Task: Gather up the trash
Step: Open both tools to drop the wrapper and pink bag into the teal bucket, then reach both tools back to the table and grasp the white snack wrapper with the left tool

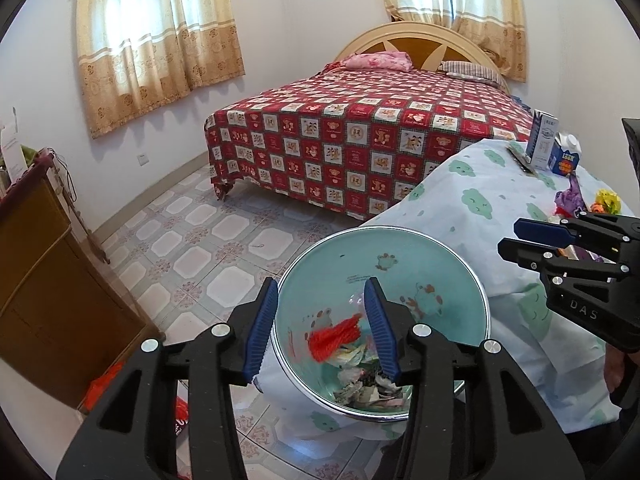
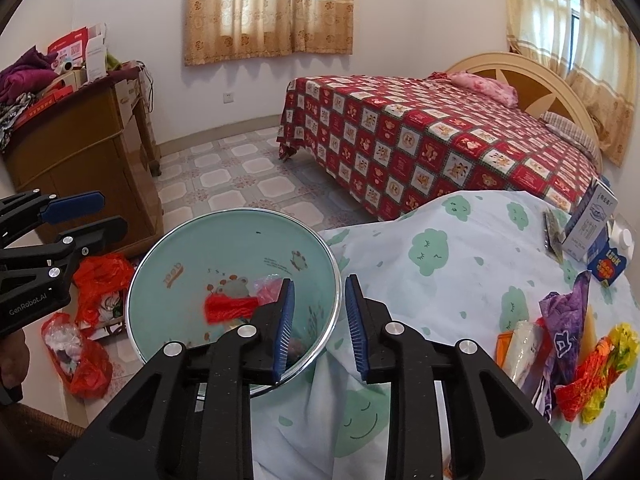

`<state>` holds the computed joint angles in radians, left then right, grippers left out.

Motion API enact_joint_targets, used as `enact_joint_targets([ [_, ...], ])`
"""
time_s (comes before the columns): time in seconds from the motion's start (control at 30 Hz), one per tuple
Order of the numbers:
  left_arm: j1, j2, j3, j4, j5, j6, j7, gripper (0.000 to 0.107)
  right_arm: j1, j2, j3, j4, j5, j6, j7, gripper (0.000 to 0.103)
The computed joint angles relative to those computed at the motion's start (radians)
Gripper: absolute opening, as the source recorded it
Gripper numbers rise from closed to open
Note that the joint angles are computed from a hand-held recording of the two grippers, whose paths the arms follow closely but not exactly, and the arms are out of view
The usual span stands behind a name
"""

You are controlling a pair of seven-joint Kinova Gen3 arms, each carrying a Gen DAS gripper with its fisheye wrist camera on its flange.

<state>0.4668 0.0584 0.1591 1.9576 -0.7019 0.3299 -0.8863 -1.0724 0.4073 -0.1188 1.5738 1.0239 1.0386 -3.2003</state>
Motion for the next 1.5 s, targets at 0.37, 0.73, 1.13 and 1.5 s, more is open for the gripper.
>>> enact_joint_targets([
  [0.37,-0.007,-0.004,0.002,0.003,0.005,0.000,-0.009,0.046,-0.003,-0.002,0.001,0.006,0.012,0.004,-0.015,0.031],
  [0.73,-0.023,-0.006,-0.002,0.009,0.022,-0.005,-0.032,0.054,-0.008,-0.003,-0.003,0.009,0.018,0.021,-0.031,0.041],
  [1.13,-0.018,0.004,0.003,0.007,0.002,0.004,-0.012,0.061,-0.012,-0.008,-0.009,0.029,0.034,0.026,-0.069,0.048],
  [1.5,0.117,0.062,0.006,-0.017,-0.051,0.064,0.018,0.063,-0.054,-0.094,-0.066,0.169,0.062,0.167,-0.266,0.055],
])
